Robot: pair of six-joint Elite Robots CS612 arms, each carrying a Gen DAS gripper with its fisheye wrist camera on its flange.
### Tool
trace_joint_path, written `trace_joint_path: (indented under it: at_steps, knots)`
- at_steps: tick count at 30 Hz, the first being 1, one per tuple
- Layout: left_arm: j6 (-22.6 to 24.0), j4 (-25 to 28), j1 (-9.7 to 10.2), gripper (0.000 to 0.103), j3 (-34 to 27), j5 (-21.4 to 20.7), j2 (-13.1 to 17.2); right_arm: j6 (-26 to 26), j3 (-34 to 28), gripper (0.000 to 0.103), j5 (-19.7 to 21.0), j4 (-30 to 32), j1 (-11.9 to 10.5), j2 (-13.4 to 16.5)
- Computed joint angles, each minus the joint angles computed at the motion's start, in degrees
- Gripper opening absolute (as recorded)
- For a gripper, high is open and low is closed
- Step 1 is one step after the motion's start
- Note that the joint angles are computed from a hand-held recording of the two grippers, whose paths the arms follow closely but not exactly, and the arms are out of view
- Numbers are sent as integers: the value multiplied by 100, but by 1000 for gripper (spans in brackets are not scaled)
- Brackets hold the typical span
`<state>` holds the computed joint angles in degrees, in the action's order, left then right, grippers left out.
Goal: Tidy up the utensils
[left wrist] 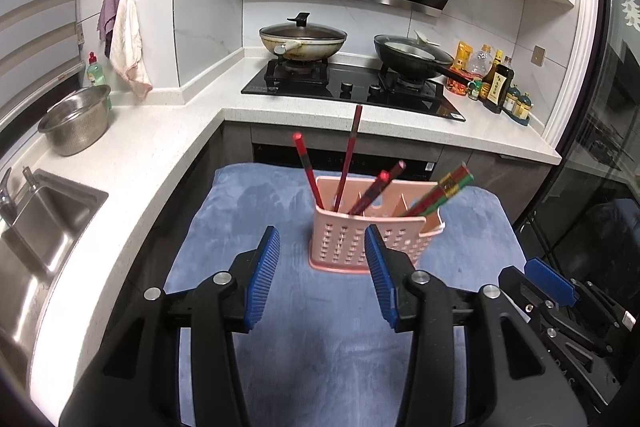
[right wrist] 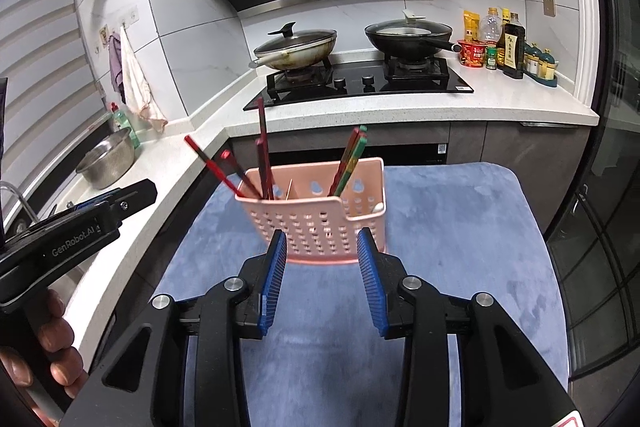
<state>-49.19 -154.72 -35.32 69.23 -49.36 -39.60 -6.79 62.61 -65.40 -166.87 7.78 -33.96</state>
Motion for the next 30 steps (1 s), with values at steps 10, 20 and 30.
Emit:
trace_joint_path:
  at_steps: [10, 20, 30]
  knots:
    - [-259, 45, -140, 50, 518, 67, -242, -37, 655, 48, -121, -317, -25, -314]
    - [-493, 334, -251, 58, 758, 202, -345, -156, 1079, 58, -261, -583, -32, -496]
    - [-695, 463, -369, 66, 892, 285, -410, -111, 1408, 64, -408, -727, -45, -623]
